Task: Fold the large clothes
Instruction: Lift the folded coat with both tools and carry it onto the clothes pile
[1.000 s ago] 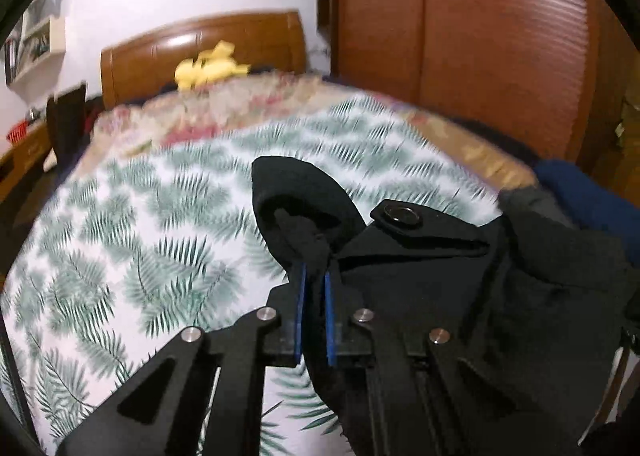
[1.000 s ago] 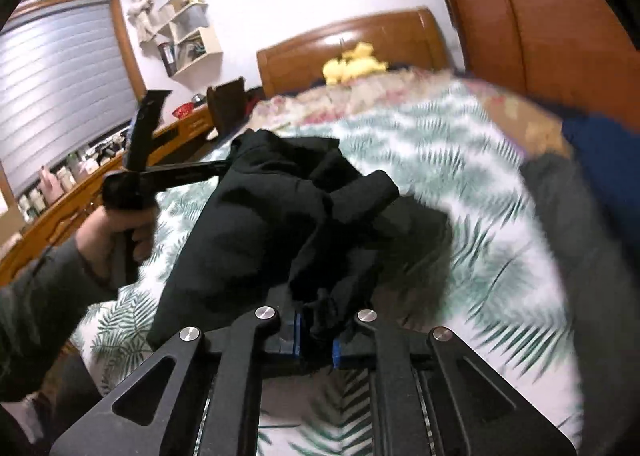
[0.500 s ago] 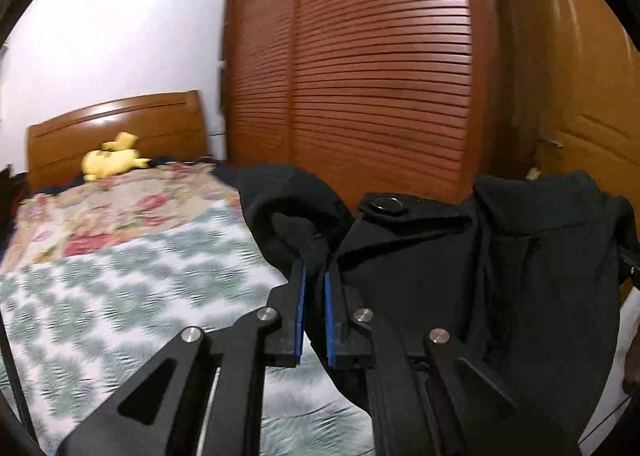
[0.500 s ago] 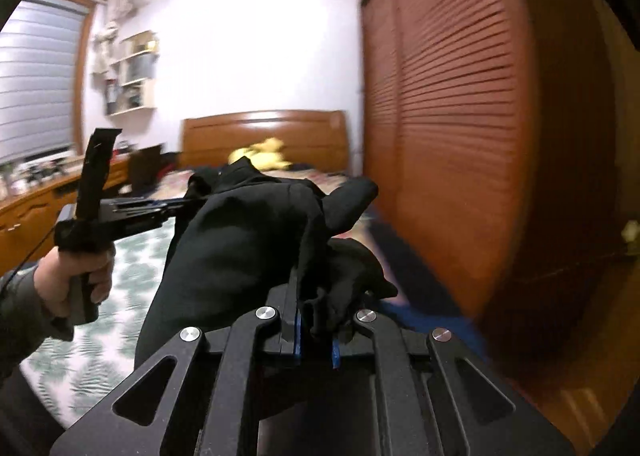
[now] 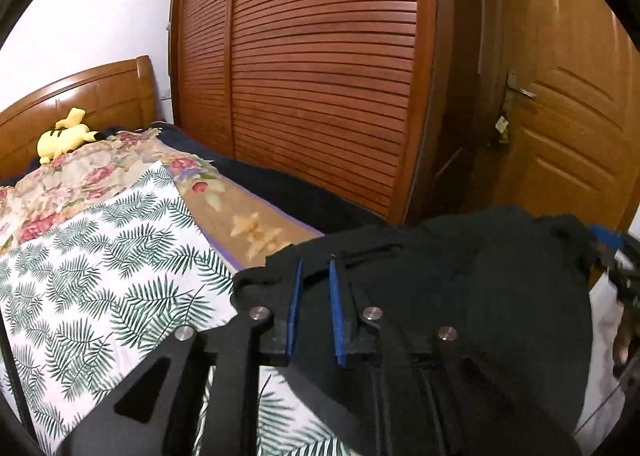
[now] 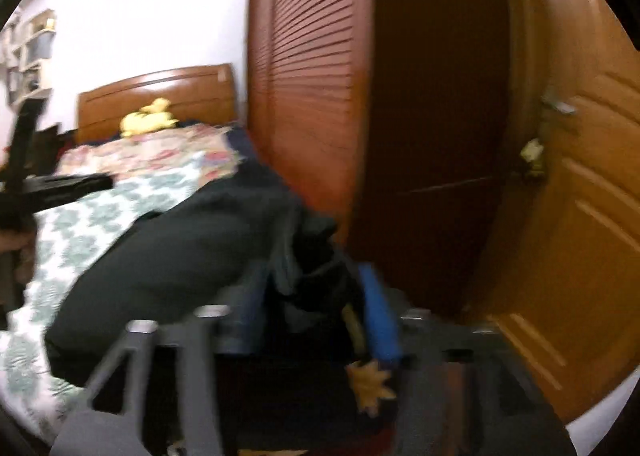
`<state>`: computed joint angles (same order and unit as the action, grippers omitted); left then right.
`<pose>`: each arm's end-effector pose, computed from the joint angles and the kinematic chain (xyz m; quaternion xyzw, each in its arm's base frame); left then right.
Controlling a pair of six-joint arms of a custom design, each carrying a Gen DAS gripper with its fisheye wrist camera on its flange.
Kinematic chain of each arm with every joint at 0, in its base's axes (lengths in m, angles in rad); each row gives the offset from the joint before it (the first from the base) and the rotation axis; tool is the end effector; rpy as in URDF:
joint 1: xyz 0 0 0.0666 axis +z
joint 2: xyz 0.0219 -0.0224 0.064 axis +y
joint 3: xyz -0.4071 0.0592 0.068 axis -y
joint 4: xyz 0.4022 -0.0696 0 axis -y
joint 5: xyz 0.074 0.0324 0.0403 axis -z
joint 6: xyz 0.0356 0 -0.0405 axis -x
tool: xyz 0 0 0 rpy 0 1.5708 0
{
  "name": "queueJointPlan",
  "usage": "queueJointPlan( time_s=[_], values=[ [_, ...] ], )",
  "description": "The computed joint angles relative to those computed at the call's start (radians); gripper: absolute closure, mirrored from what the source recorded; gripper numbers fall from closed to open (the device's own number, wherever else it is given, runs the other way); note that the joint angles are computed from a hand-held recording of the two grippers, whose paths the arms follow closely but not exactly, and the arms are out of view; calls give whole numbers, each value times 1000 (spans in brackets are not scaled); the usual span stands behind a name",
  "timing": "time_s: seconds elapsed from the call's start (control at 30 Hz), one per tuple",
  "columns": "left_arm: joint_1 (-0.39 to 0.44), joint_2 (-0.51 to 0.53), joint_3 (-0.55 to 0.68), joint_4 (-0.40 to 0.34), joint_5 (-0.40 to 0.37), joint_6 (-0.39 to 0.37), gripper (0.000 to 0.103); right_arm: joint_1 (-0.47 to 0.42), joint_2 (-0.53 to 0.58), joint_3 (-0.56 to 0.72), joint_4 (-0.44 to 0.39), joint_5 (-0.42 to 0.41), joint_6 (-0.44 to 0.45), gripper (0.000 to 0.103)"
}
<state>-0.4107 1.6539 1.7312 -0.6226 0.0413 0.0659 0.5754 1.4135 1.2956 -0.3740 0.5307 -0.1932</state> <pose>0.5659 -0.2485 0.5047 0.1594 0.8566 -0.1333 0.4724 0.4437 0.2658 0.4464 -0.0250 0.8385 -0.0228 0.5439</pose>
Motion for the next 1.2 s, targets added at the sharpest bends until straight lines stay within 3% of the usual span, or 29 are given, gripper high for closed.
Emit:
queueJointPlan(
  time_s=[0.13,0.2,0.3,0.47,0.67,0.8,0.87,1.0,1.2],
  values=[
    [2,-67,-83,27,13,-25,85,25,-22,-3,60,37,23,34],
    [7,-112,-136,45,15,-39,82,38,-20,6,103,15,68,34],
    [15,-173,-207,64,16,-59,78,60,17,56,90,-48,115,36],
    [37,-277,-315,92,39,-72,73,71,146,202,-33,-95,120,39],
    [79,-411,-440,108,62,-100,67,-8,220,248,-231,-122,-35,41],
    [120,-487,-503,102,76,-100,66,-38,213,201,-238,-149,-88,42],
    [142,-518,-529,102,75,-106,66,-28,197,186,-229,-123,-110,41],
    [197,-578,-567,71,83,-98,65,24,149,166,-220,8,-133,41],
    [271,-690,-638,32,91,-91,65,128,100,169,-181,96,-118,38]
  ],
)
